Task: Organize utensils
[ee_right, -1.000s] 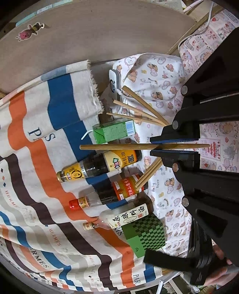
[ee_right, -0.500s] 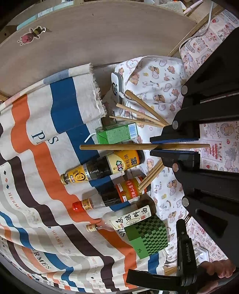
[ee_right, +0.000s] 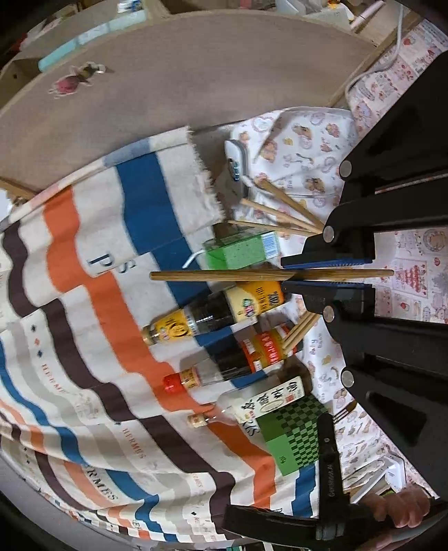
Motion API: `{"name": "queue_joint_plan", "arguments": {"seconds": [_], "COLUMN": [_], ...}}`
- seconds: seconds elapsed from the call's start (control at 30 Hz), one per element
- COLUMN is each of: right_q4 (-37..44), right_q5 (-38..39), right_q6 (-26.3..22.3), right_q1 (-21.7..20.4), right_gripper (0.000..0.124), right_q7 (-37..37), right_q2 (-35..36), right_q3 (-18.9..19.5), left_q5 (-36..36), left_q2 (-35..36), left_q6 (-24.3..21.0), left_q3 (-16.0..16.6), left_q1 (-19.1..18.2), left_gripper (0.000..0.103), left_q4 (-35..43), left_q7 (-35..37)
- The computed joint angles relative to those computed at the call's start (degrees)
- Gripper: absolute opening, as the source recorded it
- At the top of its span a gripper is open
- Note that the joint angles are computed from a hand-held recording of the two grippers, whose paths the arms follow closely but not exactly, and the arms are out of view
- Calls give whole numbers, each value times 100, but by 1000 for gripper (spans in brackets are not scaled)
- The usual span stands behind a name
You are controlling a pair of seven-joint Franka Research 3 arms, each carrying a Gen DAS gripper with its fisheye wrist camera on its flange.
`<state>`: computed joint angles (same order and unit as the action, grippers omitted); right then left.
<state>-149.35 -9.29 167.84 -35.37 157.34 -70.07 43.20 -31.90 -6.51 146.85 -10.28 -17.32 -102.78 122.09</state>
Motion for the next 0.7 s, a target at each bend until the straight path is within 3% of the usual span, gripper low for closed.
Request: {"name": "queue_joint_plan", "arguments": {"seconds": [0.33,0.43,0.7], "right_q4": [646,759,811], "right_q5": [-144,-122,-133], "right_q6": [113,232,158], "right_q1": [-569,-723,-839], "right_gripper": [7,8,8], "right_q7": [-490,-592,-737], "right_q2": [273,497,1113], "right_q3": [-263,-228,38], "left_q5": [-40,314,769], "left_q2": [523,780,1450], "left_q6": [113,243,22], "left_q3": [-285,-438,-722], "left_q1": [-131,-143,-32], "left_gripper": [1,1,1], "left_q4": [932,1141,1581], "left_q7": [-122,-370,-676]}}
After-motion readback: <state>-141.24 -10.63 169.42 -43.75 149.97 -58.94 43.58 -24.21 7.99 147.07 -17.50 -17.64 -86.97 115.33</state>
